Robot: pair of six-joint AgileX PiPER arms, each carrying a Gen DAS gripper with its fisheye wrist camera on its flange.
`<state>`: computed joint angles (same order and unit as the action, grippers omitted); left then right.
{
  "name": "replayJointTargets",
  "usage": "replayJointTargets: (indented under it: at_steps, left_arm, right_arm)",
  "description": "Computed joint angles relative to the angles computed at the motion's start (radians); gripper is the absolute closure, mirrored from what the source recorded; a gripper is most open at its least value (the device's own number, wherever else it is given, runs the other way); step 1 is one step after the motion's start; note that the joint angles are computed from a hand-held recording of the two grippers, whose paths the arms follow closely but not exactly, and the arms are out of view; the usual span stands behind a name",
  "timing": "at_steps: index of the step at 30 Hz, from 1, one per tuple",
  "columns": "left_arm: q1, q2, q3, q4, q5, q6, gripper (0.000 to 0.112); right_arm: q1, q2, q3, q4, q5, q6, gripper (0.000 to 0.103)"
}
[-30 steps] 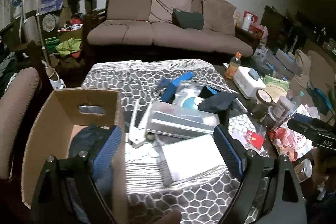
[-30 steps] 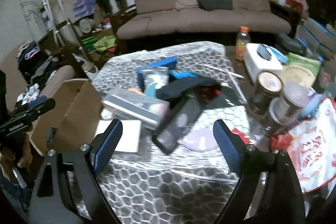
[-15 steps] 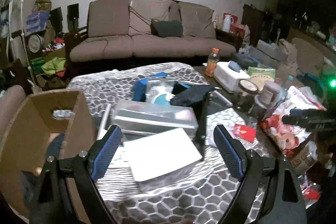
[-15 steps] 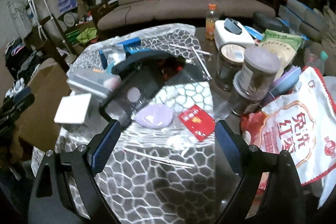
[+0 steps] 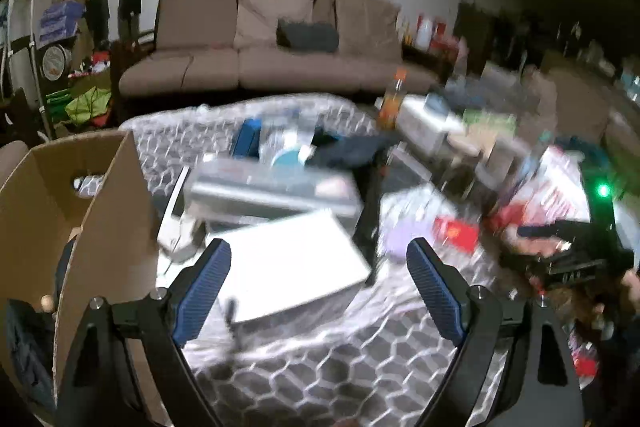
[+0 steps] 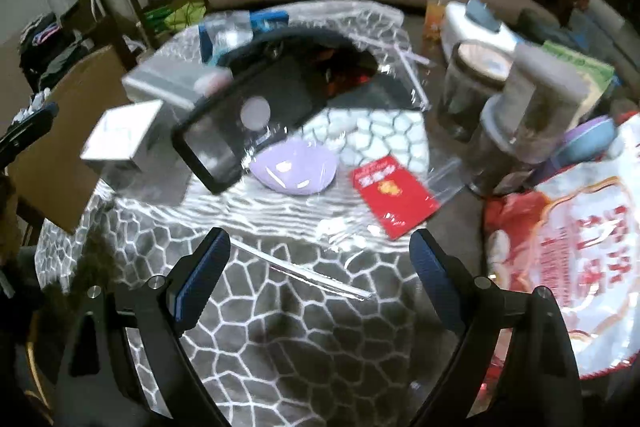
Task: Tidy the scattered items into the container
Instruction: 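Withdraw both grippers from the box back over the table, then grasp the clear bag holding the purple pad with the right gripper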
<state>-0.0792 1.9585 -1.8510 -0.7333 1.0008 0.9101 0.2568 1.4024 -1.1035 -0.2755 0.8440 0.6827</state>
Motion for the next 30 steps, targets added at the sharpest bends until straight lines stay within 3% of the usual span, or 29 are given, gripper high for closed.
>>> replayJointTargets:
  at_steps: [2, 5, 10, 15, 22, 25, 30]
  left_arm:
    - [-0.017, -0.022, 0.056, 0.043, -0.069, 0.008, 0.022]
    - [-0.020, -0.041, 0.105, 0.039, -0.105, 0.032, 0.022]
    - [-0.009, -0.076, 0.184, -0.027, -0.162, 0.069, 0.022]
    - [0.022, -0.127, 0.288, -0.145, -0.253, 0.145, 0.022]
    - [0.033, -0.111, 0.257, -0.090, -0.217, 0.122, 0.022]
    - [0.038, -0.105, 0.251, -0.073, -0.207, 0.122, 0.022]
    - [0.081, -0.084, 0.215, -0.141, -0.108, 0.153, 0.022]
  right_arm:
    - [-0.024, 0.024, 0.030, 0.010, -0.039, -0.012, 0.013]
    - [-0.047, 0.059, 0.047, -0.034, -0.102, 0.041, 0.013]
    - [-0.093, 0.129, 0.009, 0.030, -0.168, -0.003, 0.013]
    - [-0.077, 0.215, -0.012, -0.070, -0.225, 0.078, 0.013]
    - [-0.085, 0.316, -0.046, -0.063, -0.283, 0.095, 0.015]
    - [-0.084, 0.336, -0.063, -0.028, -0.302, 0.073, 0.027]
    - [-0.063, 0.355, -0.111, -0.040, -0.263, 0.098, 0.068]
